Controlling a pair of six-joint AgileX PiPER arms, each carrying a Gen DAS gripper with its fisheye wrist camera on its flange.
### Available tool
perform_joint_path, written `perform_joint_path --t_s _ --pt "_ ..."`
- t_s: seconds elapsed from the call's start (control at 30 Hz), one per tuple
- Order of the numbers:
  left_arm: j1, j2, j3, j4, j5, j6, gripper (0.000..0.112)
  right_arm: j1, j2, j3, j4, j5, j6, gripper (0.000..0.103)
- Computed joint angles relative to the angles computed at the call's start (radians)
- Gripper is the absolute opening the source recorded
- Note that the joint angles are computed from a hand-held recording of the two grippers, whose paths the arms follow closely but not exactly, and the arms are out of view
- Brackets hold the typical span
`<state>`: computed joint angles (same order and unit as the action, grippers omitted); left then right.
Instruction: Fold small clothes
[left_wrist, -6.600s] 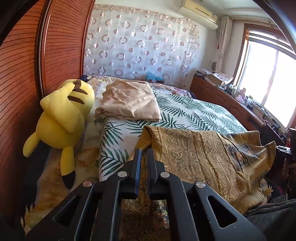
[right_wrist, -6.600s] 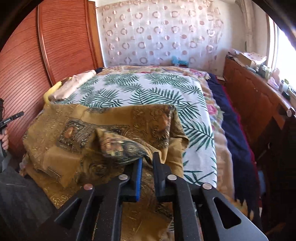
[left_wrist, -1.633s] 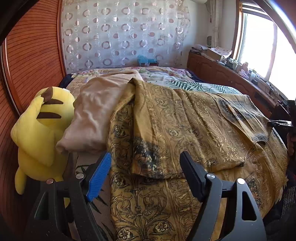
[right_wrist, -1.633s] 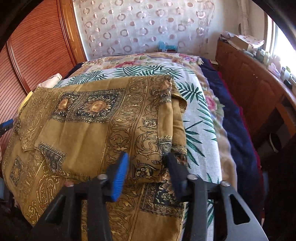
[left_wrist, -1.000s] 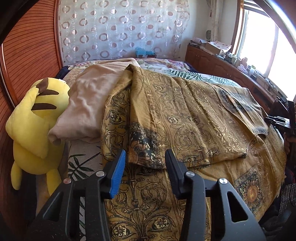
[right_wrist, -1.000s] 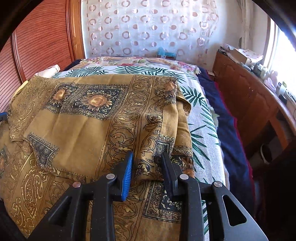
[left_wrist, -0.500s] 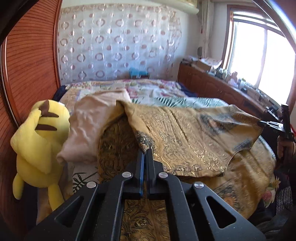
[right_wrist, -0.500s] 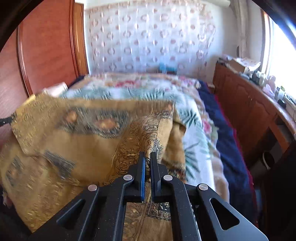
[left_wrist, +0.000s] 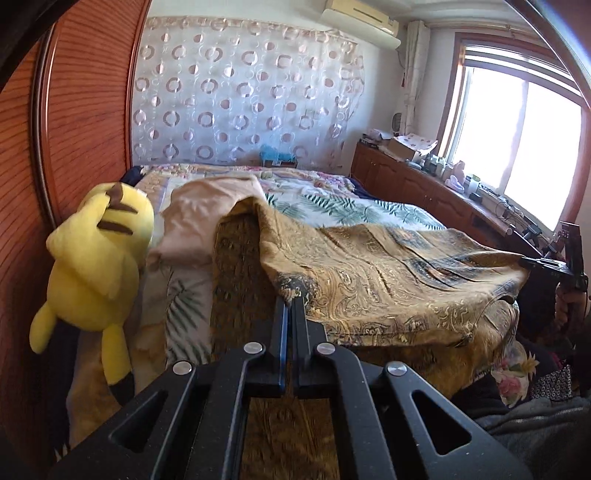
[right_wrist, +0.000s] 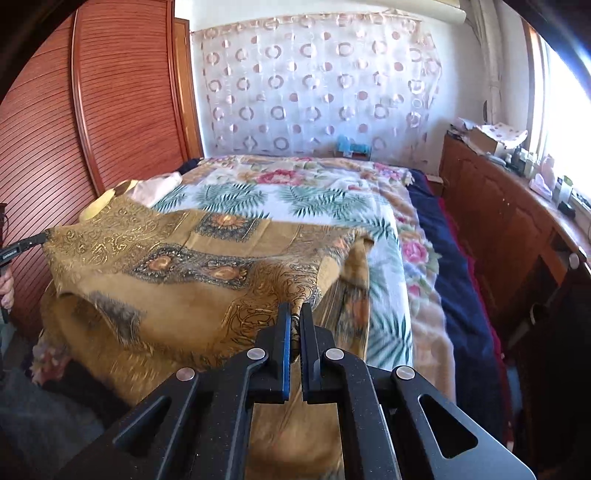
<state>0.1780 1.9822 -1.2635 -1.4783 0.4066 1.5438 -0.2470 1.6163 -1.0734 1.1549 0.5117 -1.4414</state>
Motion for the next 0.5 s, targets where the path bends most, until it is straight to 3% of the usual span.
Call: perform_joint_path --t_s 0.27,0.5 --pt "-0.002 -0.027 0.097 -0.009 -0.023 0.014 0.003 -0.040 -0.147 0.144 -0.146 0.060 0.067 0.004" --pt "-0.026 0.026 0.103 0.103 -0.074 -0.084 0.003 -0.008 -0.099 0.101 -0.280 0.057 0.218 0.004"
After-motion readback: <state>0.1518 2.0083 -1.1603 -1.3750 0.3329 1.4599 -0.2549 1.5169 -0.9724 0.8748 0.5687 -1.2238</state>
